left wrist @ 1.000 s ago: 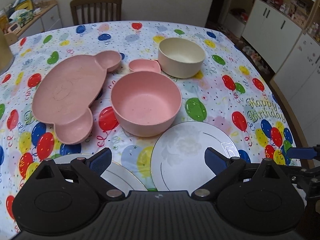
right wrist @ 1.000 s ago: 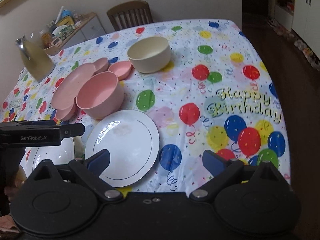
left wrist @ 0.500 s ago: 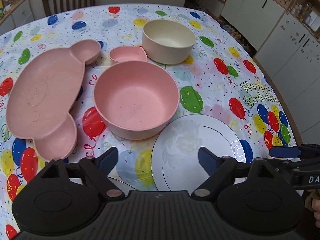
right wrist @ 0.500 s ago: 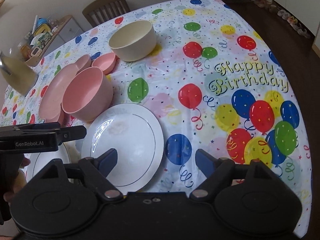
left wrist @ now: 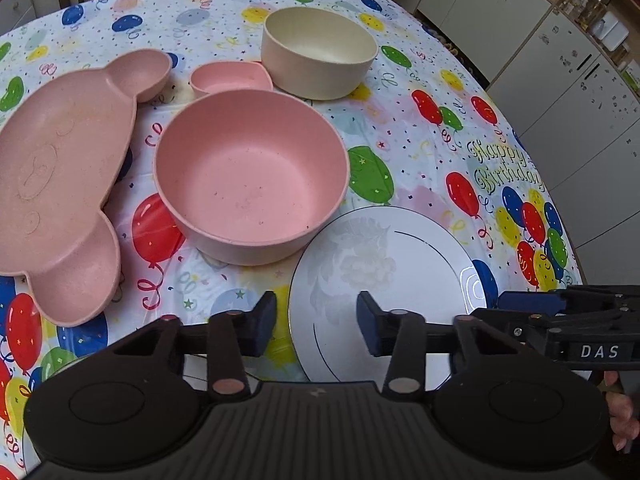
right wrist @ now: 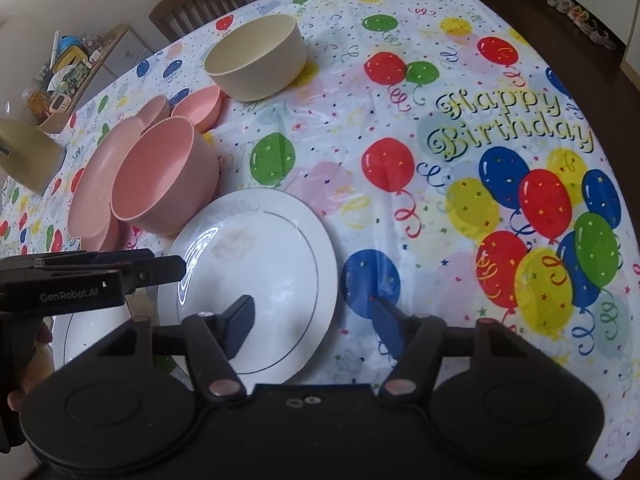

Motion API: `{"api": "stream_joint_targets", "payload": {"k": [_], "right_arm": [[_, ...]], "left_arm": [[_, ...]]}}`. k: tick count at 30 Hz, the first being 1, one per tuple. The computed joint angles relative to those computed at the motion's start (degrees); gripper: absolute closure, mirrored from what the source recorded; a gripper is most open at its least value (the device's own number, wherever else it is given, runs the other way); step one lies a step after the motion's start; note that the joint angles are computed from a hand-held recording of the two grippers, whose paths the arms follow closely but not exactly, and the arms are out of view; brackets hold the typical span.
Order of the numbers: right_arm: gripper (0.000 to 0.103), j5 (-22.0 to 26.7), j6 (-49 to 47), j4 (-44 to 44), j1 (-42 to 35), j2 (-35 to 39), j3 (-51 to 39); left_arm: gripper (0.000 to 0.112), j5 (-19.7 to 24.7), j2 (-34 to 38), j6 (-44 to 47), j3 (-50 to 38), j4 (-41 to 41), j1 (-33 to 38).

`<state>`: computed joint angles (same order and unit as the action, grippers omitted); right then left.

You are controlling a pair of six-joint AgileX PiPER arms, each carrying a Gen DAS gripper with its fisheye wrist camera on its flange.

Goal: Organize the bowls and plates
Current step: 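Carry the held white plate over the other white plate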

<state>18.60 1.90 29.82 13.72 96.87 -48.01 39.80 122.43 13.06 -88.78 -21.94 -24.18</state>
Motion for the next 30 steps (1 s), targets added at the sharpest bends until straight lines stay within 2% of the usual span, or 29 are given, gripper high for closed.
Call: {"api": "stream_joint_targets", "payload": {"k": [5, 6, 10, 16, 21, 30], "right_arm": [[0.065, 0.4, -5.1, 5.8, -0.4, 1.7, -0.5], [0.066, 0.3, -5.6, 6.6, -0.4, 2.0, -0.6], [0.076, -0.4, 0.5, 1.0, 0.4, 2.7, -1.4], [0.09, -0.9, 1.6, -0.5, -0.1, 3.5, -1.3], [0.092, -2.0, 0.0, 0.1, 0.0, 2.7, -0.4], [0.093, -0.9, -1.1, -1.1, -1.7, 0.1, 0.9]], "left_arm": [[0.085, 1.0, 0.8, 0.8, -0.5, -1.5, 0.9], [0.087, 1.2, 0.9, 0.9, -0.5, -1.8, 1.0], [0.092, 1.8, 1.5, 0.8, -0.9, -2.0, 1.5], [0.093, 0.8, 1.0, 0.6, 0.1, -1.8, 1.3], [0.093, -0.7, -0.3, 0.3, 2.1, -2.1, 0.9], [0.093, -3.7, -3.8, -2.6, 5.8, -2.7, -1.0]]}}
